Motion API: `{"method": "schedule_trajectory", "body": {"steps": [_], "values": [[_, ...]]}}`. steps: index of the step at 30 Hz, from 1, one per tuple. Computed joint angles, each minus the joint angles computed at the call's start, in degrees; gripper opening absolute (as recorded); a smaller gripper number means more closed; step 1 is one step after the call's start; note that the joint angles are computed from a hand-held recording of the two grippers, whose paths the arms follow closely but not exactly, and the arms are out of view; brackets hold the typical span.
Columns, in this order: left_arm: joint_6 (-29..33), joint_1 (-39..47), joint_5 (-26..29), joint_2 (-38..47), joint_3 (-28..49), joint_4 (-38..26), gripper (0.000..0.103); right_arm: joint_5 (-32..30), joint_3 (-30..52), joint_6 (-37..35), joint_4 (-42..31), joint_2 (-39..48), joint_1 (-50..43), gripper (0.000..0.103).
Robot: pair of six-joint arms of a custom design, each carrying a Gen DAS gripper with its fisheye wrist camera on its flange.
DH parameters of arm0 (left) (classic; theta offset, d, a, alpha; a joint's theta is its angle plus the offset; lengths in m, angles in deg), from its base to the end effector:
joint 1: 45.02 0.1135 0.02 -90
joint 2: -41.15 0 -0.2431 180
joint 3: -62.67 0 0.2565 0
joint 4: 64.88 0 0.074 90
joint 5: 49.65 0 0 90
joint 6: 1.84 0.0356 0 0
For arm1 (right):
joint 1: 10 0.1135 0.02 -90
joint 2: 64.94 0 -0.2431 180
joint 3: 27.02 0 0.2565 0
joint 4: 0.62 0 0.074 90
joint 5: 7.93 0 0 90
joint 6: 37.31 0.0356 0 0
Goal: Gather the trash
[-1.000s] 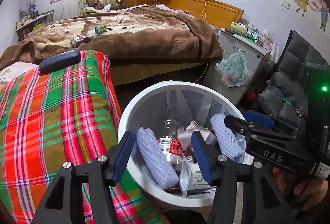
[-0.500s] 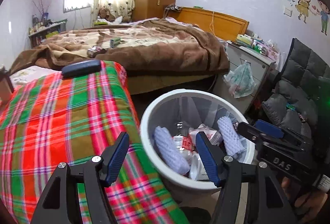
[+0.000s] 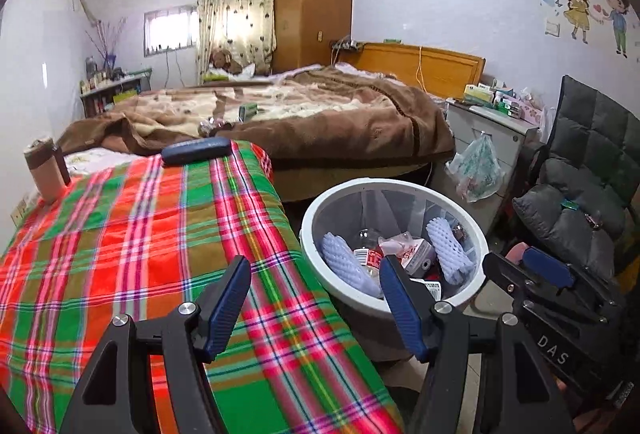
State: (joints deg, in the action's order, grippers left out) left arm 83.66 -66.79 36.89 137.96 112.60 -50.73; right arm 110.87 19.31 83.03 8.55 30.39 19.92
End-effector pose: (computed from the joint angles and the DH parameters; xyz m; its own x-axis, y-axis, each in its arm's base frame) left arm 0.2945 -0.1153 0.1084 -0.5259 0.1257 -0.8412 0.2827 0.9586 -0.0335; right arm 0.2613 0.1306 0.0946 -0.5379 0.2011 -0.8186 0.1799 0.9761 0.1216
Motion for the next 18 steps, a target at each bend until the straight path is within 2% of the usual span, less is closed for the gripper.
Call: {"method": "schedule_trajectory", "body": {"steps": [4, 18], "values": [[0.4, -0.6, -1.8, -2.5, -5.1, 4.5, 0.066, 3.1, -0.6, 1.2, 1.2, 0.4, 2.1, 0.059], [-0.3, -1.3, -3.3, -5.1, -9.5, 5.3, 0.066, 7.2, -1.9, 4.5, 2.5, 1.1, 6.2, 0.058]]}}
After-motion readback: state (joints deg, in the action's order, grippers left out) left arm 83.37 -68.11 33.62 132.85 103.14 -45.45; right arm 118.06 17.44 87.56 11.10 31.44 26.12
